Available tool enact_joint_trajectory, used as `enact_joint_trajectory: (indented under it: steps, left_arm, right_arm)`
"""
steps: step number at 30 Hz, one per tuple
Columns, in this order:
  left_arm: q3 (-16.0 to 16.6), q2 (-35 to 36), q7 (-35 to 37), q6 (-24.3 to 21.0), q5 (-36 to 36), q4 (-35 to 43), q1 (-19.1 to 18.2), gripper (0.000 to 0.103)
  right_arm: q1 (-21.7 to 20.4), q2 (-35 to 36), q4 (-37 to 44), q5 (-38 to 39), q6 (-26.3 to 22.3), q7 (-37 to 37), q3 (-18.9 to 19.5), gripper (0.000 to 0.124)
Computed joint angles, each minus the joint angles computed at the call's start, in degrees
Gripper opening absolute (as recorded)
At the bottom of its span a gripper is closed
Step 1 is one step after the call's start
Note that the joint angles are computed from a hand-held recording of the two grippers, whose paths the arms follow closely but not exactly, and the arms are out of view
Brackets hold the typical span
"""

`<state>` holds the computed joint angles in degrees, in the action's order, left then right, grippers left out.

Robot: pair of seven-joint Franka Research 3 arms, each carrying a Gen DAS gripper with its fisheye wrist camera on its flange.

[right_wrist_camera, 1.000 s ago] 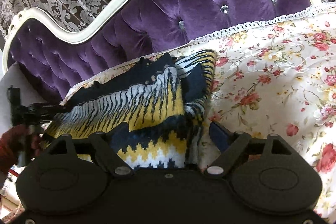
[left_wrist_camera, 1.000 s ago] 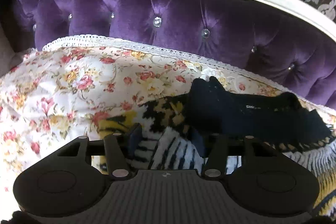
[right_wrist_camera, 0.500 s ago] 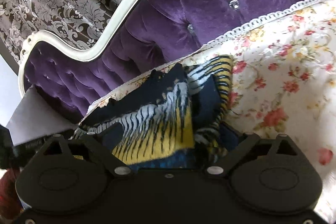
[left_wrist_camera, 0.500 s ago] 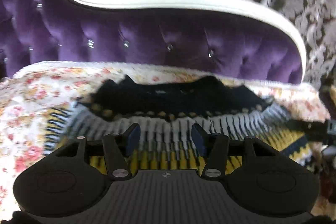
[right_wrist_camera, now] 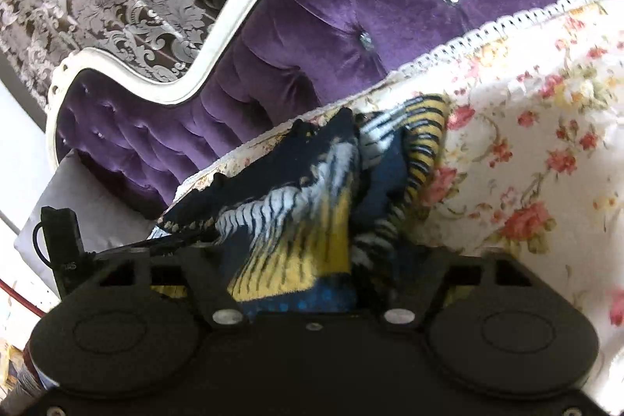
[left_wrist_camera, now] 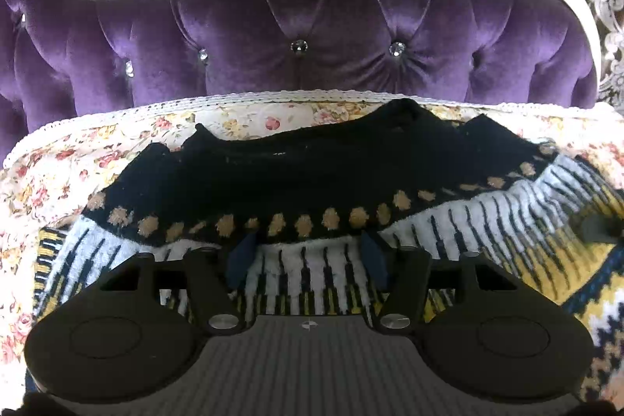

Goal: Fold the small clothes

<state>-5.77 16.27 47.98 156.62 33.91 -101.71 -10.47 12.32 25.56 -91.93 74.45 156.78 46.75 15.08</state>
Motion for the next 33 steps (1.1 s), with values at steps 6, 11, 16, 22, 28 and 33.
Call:
enact_joint_trajectory:
  steps: [6, 11, 16, 22, 28, 33]
  left_arm:
    - [-0.26, -11.19, -6.58, 5.6, -0.26, -12.69, 1.69, 0.058]
    - [-1.84, -18.76, -10.79, 4.08, 4.58, -20.88, 4.19, 0.058]
    - [-2.19, -17.7, -2.51, 5.29, -0.1, -22.66, 5.82, 0.06]
    - [-0.93, -21.58, 6.5, 13.21, -18.1, -27.33, 7.35, 0.06]
    - [-3.88, -27.73, -13.79, 18.27, -7.0, -32.99, 16.91, 0.06]
    - [-3.9, -29.6, -18.86, 17.43, -3.8, -34.11, 19.71, 0.06]
  right_arm:
    - [1.75, -0.18, -0.51, -5.98, 2.22, 7.84, -1.37, 0.039]
    - [4.18, -0.09, -0.08, -15.99, 3.84, 17.79, -3.23, 0.038]
    - [7.62, -0.23, 0.53, -29.96, 4.23, 30.8, -6.63, 0.037]
    - [9.1, -1.64, 1.78, -39.89, 6.5, 39.11, -6.65, 0.031]
    - [10.72, 0.31, 9.63, -43.18, 5.23, 40.13, -3.63, 0.031]
    - [15.84, 7.74, 21.97, -48.17, 1.03, 43.48, -3.77, 0.031]
